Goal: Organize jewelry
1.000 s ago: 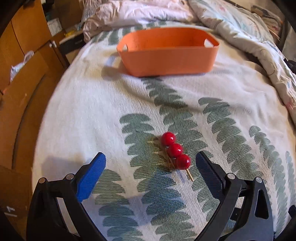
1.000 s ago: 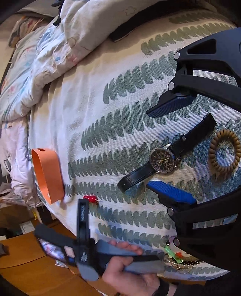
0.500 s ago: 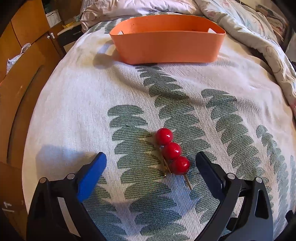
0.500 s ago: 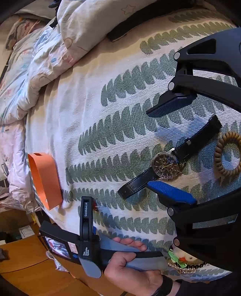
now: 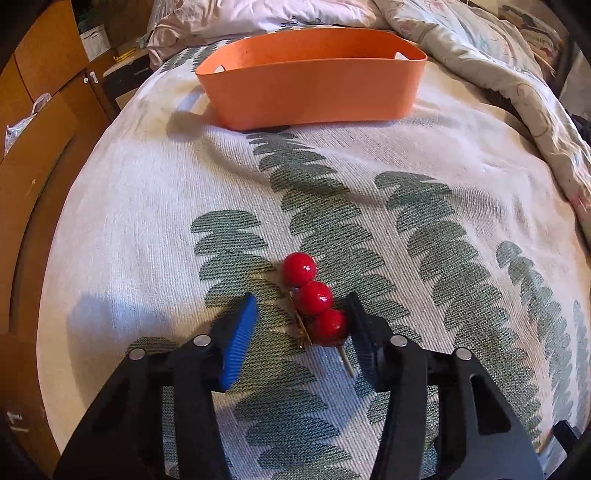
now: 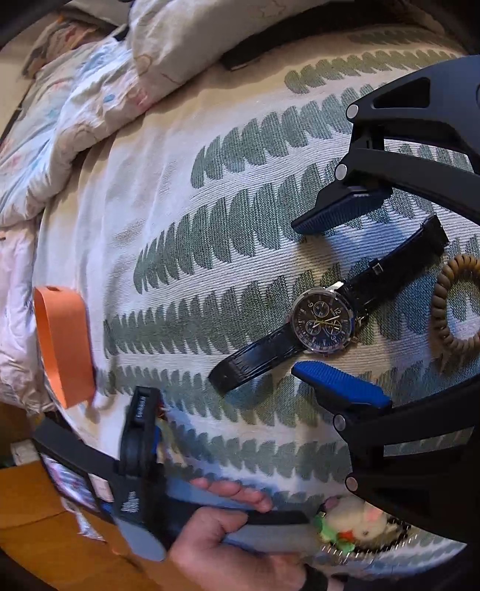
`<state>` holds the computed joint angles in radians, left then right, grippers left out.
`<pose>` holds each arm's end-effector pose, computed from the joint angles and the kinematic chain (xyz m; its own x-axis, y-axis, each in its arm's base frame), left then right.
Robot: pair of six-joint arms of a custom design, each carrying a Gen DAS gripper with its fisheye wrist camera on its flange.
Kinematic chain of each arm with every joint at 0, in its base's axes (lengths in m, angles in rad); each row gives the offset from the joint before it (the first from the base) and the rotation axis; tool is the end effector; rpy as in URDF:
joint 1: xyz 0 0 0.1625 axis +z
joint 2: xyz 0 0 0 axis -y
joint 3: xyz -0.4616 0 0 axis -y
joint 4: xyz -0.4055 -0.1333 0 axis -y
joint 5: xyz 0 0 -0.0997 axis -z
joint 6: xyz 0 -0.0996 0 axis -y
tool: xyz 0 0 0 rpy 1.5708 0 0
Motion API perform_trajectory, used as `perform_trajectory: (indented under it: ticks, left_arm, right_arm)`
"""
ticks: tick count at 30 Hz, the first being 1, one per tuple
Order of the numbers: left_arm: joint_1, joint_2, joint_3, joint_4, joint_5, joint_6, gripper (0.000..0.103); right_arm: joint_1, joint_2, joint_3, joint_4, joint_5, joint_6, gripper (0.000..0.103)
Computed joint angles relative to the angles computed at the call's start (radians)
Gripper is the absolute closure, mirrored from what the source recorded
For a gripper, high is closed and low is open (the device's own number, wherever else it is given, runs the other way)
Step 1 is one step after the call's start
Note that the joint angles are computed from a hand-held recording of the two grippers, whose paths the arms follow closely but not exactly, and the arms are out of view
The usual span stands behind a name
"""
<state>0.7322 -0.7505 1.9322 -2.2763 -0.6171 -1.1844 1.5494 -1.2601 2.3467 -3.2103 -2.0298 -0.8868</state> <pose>-0.2683 -0.5296 0.0052 -0.6532 -0.2940 -0.6978 0.1483 0.8540 -0.4986 0.0793 -0.4634 0.2195 -0.5773 -0.5003 0.6453 -0.6793 0.7328 -0.0396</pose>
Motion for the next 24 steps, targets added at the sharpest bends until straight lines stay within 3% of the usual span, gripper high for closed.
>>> perform_trajectory:
  ticks: [13,18,22,24]
  left_arm:
    - [-0.001,-0.003,0.01,-0.02,-0.003,-0.001,0.054]
    - [-0.003,-0.002,0.013,-0.031,0.004,-0.002,0.075]
    - [-0.005,-0.003,0.024,-0.058,0.006,0.013,0.076]
    - [-0.005,-0.008,0.032,-0.072,0.003,0.017,0.076]
  right_arm:
    - [0.003,0.051,-0.012,-0.033,-0.047,-0.016,0.025]
    - [0.01,0.047,-0.011,-0.043,-0.055,-0.002,0.037]
    - [0.006,0.019,-0.021,0.0,-0.039,0.042,0.06]
    - [0.0,0.003,-0.029,0.045,-0.022,0.066,0.06]
